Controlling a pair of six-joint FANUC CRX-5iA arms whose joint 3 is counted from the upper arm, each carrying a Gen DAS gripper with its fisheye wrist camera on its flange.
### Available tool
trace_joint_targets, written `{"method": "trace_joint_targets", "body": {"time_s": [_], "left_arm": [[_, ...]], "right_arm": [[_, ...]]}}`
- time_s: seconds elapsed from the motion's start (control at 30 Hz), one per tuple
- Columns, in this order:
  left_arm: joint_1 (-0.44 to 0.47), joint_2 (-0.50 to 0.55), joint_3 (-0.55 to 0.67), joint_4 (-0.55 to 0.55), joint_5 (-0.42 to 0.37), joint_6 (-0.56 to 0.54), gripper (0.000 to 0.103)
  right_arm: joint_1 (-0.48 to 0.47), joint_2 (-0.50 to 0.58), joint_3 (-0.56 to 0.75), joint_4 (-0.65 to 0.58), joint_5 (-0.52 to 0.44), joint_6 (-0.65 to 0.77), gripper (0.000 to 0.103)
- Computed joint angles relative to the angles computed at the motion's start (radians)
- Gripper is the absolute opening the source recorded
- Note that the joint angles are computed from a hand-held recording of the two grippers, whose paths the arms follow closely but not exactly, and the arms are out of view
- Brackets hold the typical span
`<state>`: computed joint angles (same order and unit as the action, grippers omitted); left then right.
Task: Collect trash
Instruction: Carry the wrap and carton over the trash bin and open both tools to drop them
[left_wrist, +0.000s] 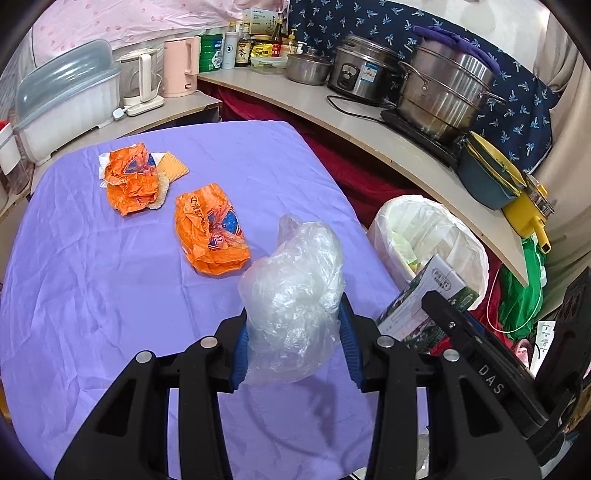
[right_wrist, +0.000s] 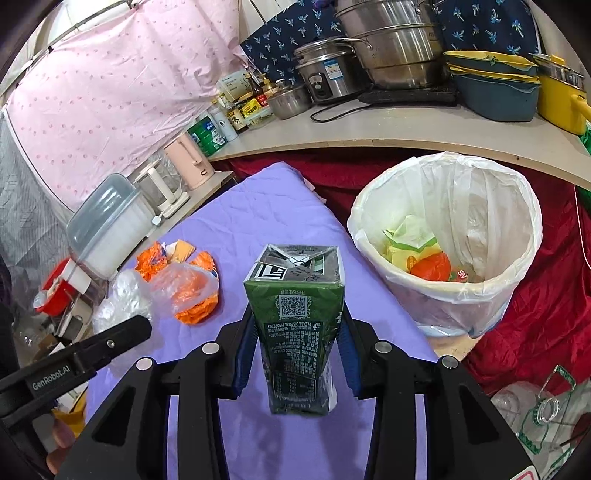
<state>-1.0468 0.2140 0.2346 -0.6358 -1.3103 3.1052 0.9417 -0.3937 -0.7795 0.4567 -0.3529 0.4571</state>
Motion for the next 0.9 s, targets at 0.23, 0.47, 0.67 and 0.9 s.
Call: {"method": "trace_joint_targets", "body": {"time_s": [0.23, 0.47, 0.67, 0.9], "left_arm": [[-0.002, 0.028, 0.055, -0.012, -0.011, -0.045, 0.040], [0.010, 0.071, 0.132, -0.019, 0.009, -0.111, 0.040], [0.042, 0.130, 0.214, 0.015, 0.066, -0.203, 0.040], [0.105, 0.248, 0.358, 0.109, 0.141, -0.355, 0.040]], "right_arm": [[-0.049, -0.018, 0.007, 0.024, 0.027, -0.007, 0.038], [-0.139, -0.037, 0.010, 0.075, 0.055, -0.033, 0.038], [-0.241, -0.033, 0.027, 0.067, 0.083, -0.005, 0.038], [-0.344, -0.033, 0.029, 0.061, 0.099, 0.007, 0.038]]}}
